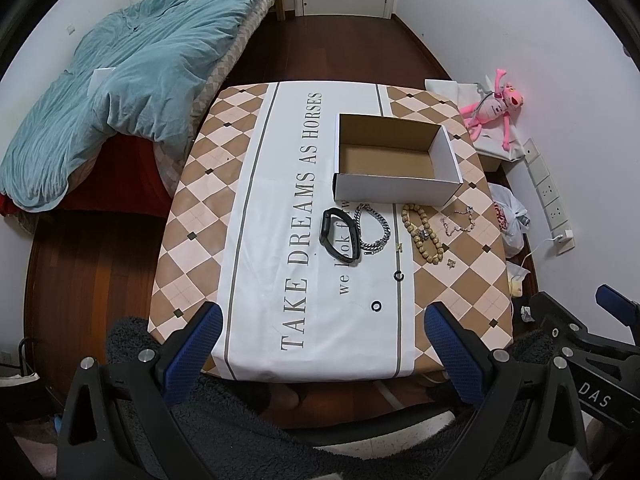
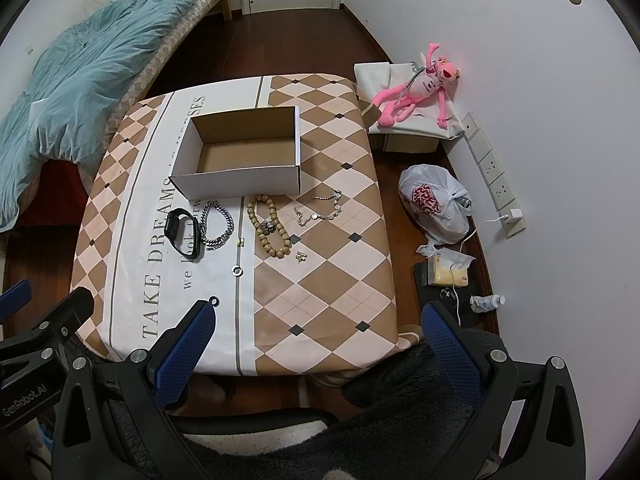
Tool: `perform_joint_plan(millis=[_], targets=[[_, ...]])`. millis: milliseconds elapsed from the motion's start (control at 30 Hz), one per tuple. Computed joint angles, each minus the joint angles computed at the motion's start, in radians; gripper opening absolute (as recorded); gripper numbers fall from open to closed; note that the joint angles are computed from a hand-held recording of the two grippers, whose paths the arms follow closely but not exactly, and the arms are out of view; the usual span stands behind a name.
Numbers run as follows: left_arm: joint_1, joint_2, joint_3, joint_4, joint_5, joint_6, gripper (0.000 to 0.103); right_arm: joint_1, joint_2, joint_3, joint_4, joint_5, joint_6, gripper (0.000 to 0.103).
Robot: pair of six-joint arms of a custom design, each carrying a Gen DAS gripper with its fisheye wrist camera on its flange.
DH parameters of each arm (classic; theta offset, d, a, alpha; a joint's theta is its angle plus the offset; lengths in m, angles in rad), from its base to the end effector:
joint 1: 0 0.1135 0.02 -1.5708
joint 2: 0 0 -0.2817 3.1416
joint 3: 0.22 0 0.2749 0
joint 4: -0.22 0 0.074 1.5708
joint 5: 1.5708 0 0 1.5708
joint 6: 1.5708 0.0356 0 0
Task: Organize jewelry
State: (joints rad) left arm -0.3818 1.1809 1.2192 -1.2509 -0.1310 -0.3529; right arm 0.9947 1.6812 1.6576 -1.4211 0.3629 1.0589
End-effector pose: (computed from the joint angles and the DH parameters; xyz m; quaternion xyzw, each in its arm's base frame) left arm 0.2031 -0.0765 0.3419 0.0025 0.9820 -0.0037 0.1890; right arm 0.1926 0.2733 0.3407 0.0429 0.9808 -0.0402 0.1862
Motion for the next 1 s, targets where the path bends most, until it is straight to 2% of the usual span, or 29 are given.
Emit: perform_joint_plan(millis=[167,300,500,1000], targets=[[-0.001,-0.001,0.000,0.000,0.000,0.000,0.103,0.008,-0.011,-0.016,0.003,0.003,0.007,0.103],[-0.024,0.039,0.052,-0.015,-0.011,-0.019,0.103,0.007,-0.022,-0.041,0.020,0.005,0.007,0.103],[-0.031,0.044,0.071,-0.019,-0.019,-0.021,0.103,0.000,-0.014,0.026,-0.034,0.017,0.001,0.103],[-0.038,0.025,0.052,-0.012,-0.022,-0.021,0.103,0.006,-0.023,0.029,-0.046,0.032,0.011,0.103]])
